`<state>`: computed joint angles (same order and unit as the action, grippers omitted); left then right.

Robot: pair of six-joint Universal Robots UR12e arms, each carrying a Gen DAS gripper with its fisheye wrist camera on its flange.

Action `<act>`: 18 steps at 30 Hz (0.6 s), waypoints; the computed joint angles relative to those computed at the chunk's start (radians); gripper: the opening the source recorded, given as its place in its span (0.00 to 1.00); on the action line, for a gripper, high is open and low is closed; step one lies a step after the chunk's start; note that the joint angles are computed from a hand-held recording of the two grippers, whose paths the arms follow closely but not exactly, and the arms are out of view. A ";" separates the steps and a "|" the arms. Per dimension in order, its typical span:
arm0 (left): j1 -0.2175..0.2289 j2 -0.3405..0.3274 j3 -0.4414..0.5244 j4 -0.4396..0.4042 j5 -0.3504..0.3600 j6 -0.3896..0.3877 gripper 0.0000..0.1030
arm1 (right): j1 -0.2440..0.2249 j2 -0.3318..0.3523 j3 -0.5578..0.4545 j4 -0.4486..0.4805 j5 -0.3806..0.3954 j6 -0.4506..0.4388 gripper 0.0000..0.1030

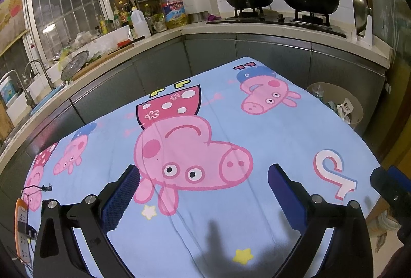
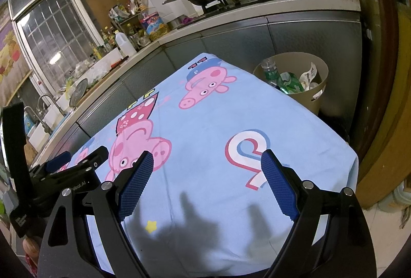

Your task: Collect trash

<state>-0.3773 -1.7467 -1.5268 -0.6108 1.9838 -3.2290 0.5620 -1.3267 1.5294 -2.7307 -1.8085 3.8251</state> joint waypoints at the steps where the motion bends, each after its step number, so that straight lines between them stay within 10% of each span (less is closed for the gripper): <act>1: 0.000 0.000 0.000 -0.002 -0.001 0.000 0.97 | 0.000 0.000 0.000 0.000 0.001 0.000 0.82; 18: 0.010 0.000 0.008 -0.041 -0.024 -0.013 0.96 | 0.006 0.004 0.004 -0.003 -0.006 0.025 0.82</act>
